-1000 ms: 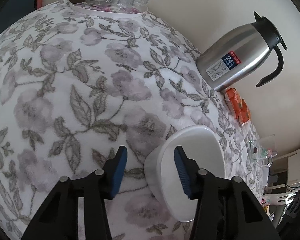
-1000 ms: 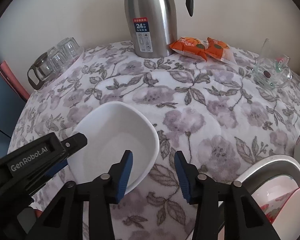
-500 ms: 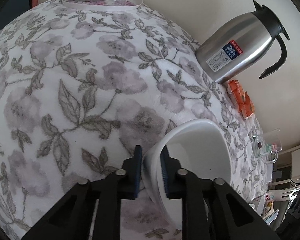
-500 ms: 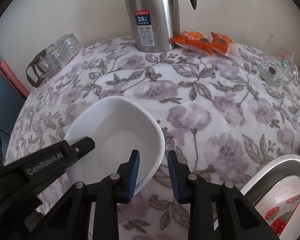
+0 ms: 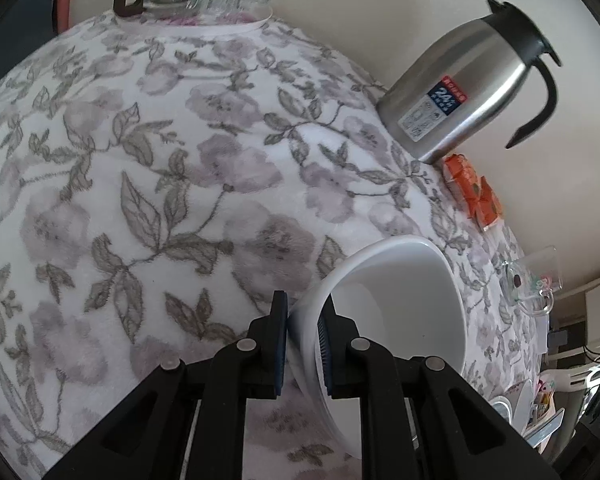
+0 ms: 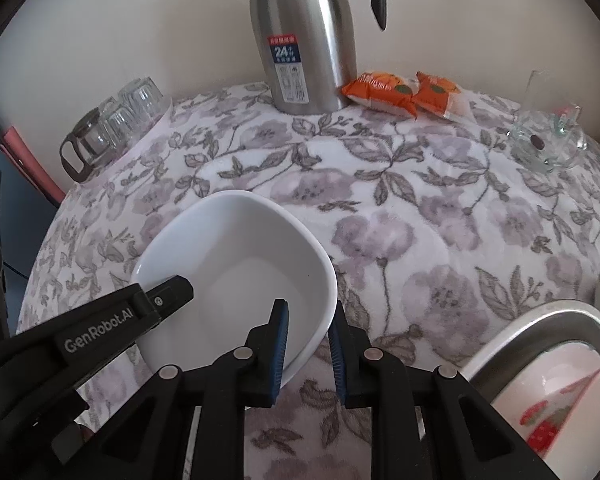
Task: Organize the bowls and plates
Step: 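Lift the white square bowl with both grippers and carry it over the steel basin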
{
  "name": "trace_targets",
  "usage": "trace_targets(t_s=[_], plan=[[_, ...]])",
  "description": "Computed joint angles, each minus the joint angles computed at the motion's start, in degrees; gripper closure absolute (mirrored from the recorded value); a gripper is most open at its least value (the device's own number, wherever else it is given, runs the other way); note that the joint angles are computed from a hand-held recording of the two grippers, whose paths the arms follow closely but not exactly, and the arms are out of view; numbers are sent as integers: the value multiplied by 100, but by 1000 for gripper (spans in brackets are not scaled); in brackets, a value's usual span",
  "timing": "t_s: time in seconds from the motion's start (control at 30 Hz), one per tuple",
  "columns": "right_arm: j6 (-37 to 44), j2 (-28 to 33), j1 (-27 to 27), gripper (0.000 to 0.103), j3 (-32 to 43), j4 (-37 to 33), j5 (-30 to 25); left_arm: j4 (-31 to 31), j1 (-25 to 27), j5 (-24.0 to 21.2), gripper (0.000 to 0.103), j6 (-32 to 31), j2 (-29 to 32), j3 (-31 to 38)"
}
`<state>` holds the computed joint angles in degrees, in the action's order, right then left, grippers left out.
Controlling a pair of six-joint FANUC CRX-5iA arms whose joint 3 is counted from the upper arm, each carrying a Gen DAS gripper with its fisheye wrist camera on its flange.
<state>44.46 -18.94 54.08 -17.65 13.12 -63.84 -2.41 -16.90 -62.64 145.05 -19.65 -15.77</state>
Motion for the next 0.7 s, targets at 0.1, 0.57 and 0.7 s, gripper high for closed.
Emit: trace_targets(t_s=[0.1,0.57,0.7], plan=[[-94,-159,60,81,-6,95,-46,-92,-105,-56,88,73,-63,112],[-638,-1199,505,81,-216,563,-322,-982,-1160,-599,88,649,-212,918],[-840,-1558,608,81,-324,780,-447,-1196,-1505,-630,88,768,-144,1162]])
